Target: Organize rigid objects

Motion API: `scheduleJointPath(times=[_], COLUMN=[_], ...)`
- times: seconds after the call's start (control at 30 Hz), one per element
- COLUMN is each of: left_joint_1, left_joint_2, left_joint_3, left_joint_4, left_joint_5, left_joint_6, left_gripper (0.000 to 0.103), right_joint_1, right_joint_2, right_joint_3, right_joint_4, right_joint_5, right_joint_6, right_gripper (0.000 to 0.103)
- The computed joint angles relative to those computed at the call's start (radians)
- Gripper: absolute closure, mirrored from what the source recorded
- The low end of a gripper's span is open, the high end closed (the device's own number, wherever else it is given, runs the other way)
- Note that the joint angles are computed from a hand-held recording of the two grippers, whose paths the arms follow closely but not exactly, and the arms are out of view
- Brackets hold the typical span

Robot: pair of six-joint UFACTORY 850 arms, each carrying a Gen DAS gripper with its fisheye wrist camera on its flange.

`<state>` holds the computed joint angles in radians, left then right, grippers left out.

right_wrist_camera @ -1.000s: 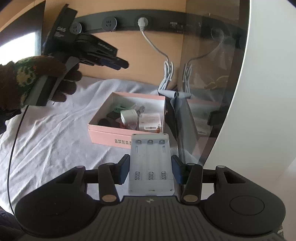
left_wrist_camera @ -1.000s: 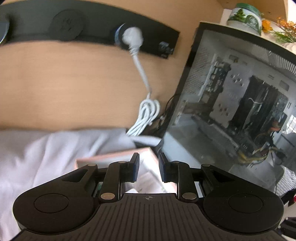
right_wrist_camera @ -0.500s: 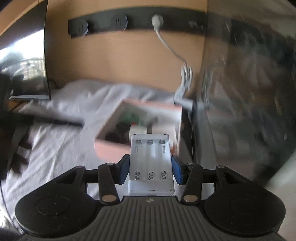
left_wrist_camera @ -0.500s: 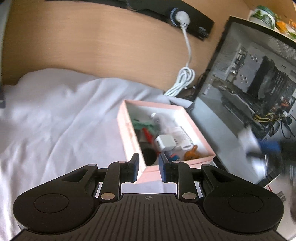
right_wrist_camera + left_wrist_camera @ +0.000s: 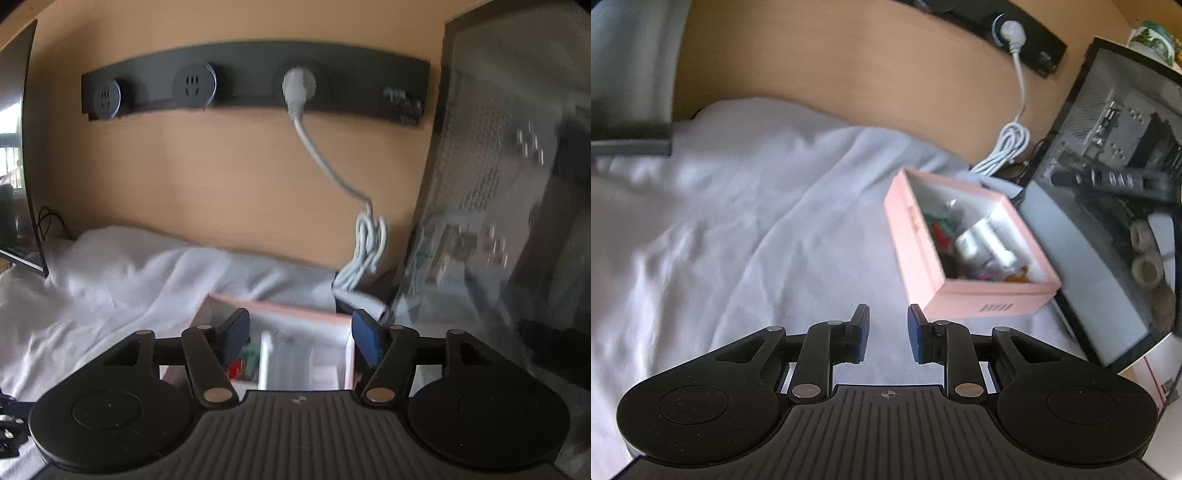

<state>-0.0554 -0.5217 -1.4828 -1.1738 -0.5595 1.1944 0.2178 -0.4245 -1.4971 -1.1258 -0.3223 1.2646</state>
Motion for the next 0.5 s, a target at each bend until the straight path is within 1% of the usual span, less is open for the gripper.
scheduleJointPath(times=[0.07,0.17,0.33,0.4,0.47,0.5], left_joint_1=[-0.001,-0.012,-0.039,-0.052,-0.064,-0.070], left_joint_2=[0.010,0.025,0.050,0.061,0.067,0.078], left_joint_3=[0.024,0.058,0.125,0.157,0.185,0.208], left_joint_4=[0.004,0.037,0.159,0.204,0.237,0.206], left_joint_5=[0.015,0.051,0.114,0.141,0.150,0.174], left_joint_6=[0.011,0.010,-0.044,-0.075,-0.112,-0.086], left_gripper=[0.078,0.078,0.078,0.078,0.078,0.075], right_joint_1=[0.004,0.016,0.054,0.068,0.074,0.073], right_joint_2=[0.026,0.079,0.142,0.150,0.156,0.158], right_joint_3=[0.067,0.192,0.365,0.404,0.430,0.438], right_joint_4=[-0.009,-0.064,-0.133,-0.150,-0.137,-0.125], right_joint_5=[0.019,0.042,0.051,0.039,0.036,0.038], right_joint_6=[0.037,0.140,0.269,0.303,0.322,0.329], right_gripper=[0.041,0.041,0.039,0.039,0.039,0.039])
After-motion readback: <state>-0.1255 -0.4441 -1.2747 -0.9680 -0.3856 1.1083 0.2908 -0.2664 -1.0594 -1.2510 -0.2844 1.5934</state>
